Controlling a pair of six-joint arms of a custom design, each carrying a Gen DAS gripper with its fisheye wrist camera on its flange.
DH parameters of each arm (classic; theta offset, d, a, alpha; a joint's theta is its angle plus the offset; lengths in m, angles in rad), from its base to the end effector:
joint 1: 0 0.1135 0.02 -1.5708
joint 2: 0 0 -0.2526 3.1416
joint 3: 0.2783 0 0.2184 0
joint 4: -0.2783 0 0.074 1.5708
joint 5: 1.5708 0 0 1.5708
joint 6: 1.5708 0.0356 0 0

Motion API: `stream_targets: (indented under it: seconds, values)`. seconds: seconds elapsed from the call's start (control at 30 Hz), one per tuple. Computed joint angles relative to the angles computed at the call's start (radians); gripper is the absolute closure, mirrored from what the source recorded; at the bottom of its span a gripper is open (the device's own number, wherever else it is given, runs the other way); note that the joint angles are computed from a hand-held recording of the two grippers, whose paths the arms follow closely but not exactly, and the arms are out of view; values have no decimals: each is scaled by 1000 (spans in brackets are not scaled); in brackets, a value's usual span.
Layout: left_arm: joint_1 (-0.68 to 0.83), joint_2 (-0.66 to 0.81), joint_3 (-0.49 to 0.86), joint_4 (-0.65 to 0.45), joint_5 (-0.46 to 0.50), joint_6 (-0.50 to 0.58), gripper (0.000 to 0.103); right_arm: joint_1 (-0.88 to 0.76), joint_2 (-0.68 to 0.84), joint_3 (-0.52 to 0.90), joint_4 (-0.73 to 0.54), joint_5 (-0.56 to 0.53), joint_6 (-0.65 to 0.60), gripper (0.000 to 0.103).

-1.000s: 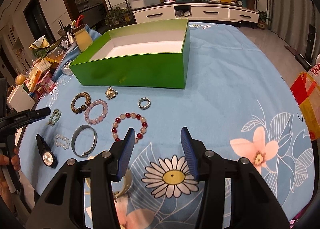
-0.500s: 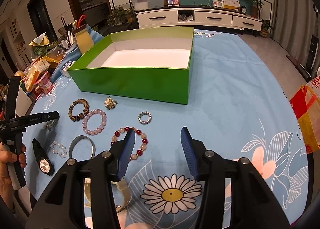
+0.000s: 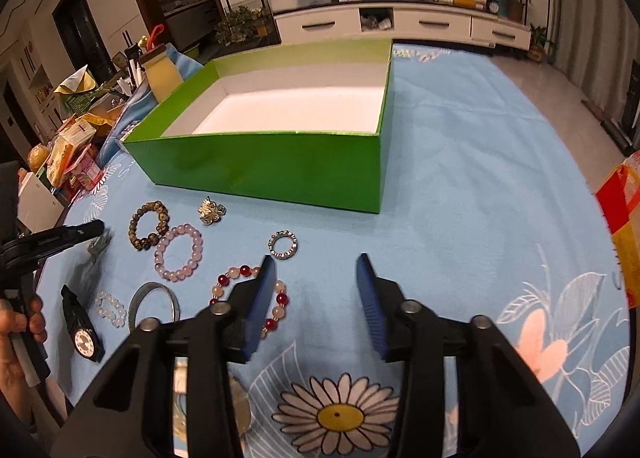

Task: Organize jewelry
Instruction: 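Carry green bracelet over the box with left tool while right tool grasps silver ring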

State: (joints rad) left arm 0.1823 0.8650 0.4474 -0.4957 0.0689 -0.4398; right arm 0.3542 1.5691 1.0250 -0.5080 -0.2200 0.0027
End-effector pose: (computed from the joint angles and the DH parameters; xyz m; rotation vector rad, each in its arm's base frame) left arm 0.1375 0.0229 0.1887 -0.7346 2.3807 -0.1943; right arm 0.2639 0.1059 0.2143 -0.5378 2.5861 0.4113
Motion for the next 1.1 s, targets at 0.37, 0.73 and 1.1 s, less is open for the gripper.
stream_targets:
  seconds: [0.37,0.73,1.1]
  values:
    - [-27,-120,104,-137,30,-13,91,81,142,85,17,61,-22,65]
    - [-51,-137,139,-177,17,-28,91,164,205,116,50,166,-99,82]
    - [-139,-43,237,-149,1,-27,91,136,88,110,51,107,-92,82]
